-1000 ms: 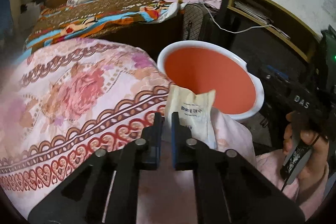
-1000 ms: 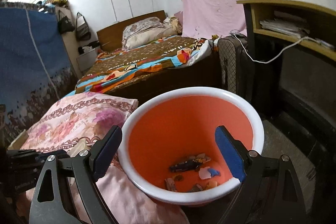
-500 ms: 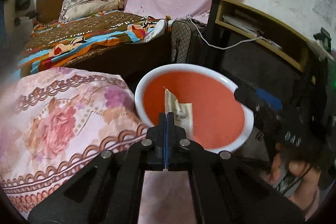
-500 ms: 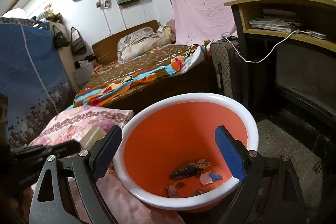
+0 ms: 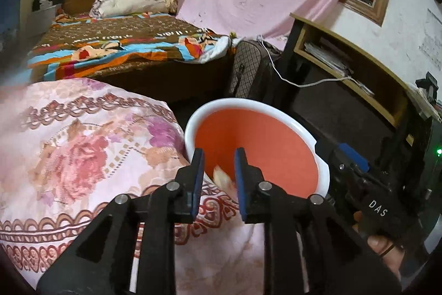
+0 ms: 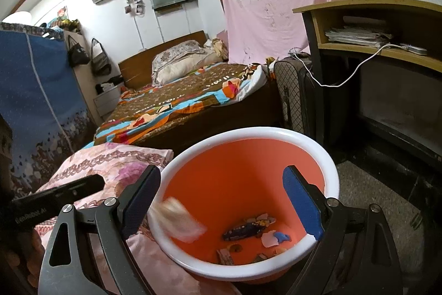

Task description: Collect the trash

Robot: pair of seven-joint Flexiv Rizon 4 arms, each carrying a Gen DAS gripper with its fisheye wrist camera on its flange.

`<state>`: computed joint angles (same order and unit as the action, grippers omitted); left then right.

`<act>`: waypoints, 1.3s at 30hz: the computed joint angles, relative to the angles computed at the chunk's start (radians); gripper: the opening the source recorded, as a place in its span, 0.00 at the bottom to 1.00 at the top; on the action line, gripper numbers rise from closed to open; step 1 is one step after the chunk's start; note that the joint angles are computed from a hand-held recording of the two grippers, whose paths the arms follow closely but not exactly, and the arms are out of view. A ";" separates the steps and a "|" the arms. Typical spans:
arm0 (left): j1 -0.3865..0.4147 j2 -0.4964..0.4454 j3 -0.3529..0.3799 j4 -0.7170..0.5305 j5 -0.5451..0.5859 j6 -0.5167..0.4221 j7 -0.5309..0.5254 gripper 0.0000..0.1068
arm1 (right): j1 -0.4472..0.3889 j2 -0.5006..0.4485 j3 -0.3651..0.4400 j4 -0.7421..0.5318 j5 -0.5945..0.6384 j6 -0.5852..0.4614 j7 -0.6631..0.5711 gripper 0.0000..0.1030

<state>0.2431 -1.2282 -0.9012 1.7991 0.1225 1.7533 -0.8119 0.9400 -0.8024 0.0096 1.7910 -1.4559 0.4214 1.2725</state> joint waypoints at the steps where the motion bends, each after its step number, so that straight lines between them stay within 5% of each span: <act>1: 0.009 -0.008 -0.008 0.007 0.010 0.023 0.002 0.08 | 0.003 0.000 -0.001 -0.003 0.000 -0.005 -0.004 0.88; 12: 0.090 -0.044 -0.029 0.044 0.166 0.195 -0.099 0.33 | 0.062 -0.026 -0.029 -0.060 -0.051 -0.136 -0.061 0.93; 27: 0.182 0.026 0.110 0.147 0.339 0.504 -0.328 0.84 | 0.161 -0.098 -0.070 -0.201 -0.101 -0.291 -0.183 1.00; 39: 0.222 0.085 0.285 0.221 0.433 0.703 -0.461 0.86 | 0.251 -0.190 -0.112 -0.345 -0.087 -0.310 -0.300 1.00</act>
<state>0.4652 -1.1435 -0.6161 2.0201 0.5550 2.4563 -1.2734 1.1909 -0.9928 -0.1020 1.4458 -1.5434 0.1112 0.9727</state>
